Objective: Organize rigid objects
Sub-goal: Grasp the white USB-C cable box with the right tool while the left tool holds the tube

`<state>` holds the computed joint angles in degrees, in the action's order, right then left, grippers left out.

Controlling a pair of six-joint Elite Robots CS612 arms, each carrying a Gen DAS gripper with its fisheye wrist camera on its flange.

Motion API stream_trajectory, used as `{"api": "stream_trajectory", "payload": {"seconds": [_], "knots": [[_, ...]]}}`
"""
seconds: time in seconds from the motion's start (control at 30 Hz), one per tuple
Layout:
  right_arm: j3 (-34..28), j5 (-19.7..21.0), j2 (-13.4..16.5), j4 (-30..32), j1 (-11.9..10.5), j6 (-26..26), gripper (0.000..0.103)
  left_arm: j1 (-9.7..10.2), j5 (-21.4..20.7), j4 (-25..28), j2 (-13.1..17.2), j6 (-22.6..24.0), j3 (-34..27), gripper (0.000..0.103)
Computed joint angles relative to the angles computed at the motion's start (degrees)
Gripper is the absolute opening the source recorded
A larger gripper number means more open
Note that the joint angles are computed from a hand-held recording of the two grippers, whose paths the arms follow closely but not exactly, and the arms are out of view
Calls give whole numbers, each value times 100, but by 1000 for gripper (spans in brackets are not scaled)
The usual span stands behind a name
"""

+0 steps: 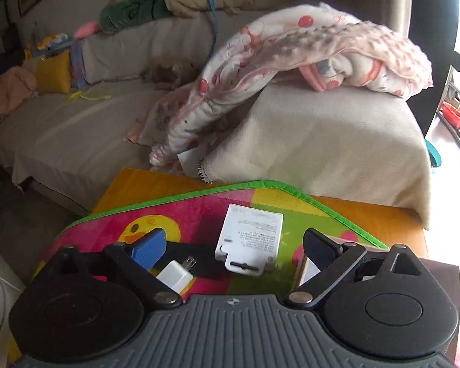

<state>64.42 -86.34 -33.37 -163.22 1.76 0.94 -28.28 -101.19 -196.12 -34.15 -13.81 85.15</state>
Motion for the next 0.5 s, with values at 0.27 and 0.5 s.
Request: {"api": "stream_trajectory", "payload": {"seconds": [0.27, 0.5], "knots": [[-2224, -1190, 1238, 2086, 240, 127, 88, 59, -390, -181, 106, -123, -72, 30], [-1772, -1338, 1077, 1662, 360, -813, 71, 59, -410, -187, 94, -111, -53, 30]]}}
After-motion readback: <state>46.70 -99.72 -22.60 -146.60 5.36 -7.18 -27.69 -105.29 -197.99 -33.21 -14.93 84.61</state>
